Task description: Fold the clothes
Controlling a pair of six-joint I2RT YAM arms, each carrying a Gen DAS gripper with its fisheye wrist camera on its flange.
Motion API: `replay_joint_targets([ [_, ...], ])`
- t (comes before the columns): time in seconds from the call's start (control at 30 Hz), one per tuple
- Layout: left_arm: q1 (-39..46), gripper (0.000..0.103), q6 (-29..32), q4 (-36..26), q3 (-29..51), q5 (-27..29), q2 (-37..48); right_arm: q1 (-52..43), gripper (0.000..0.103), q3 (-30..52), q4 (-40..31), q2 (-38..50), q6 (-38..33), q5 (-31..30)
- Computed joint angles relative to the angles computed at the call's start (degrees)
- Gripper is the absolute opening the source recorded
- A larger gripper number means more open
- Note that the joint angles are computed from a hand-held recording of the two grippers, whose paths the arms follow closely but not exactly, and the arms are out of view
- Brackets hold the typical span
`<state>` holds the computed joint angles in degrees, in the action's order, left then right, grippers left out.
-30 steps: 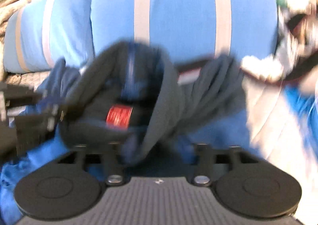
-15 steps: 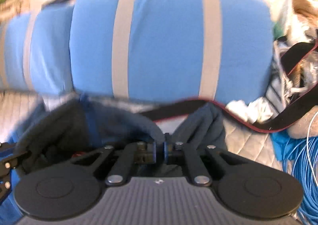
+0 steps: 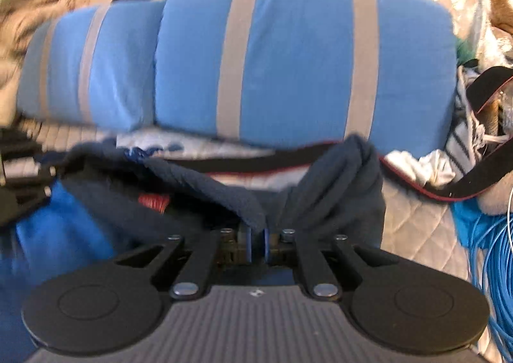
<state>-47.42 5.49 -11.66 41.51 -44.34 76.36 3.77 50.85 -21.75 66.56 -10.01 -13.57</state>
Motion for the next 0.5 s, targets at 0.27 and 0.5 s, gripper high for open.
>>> replay_joint_targets([
  [0.27, -0.06, 0.011, -2.45, -5.52, -1.5, 5.69, 2.08, 0.66, 0.034, 0.8, -7.29, 2.91, -7.24, 0.74],
  [0.5, 1.03, 0.011, -3.51, -5.86, -0.97, 6.69, 2.31, -6.13, 0.079, 6.18, -15.66, 6.37, -5.69, -9.95],
])
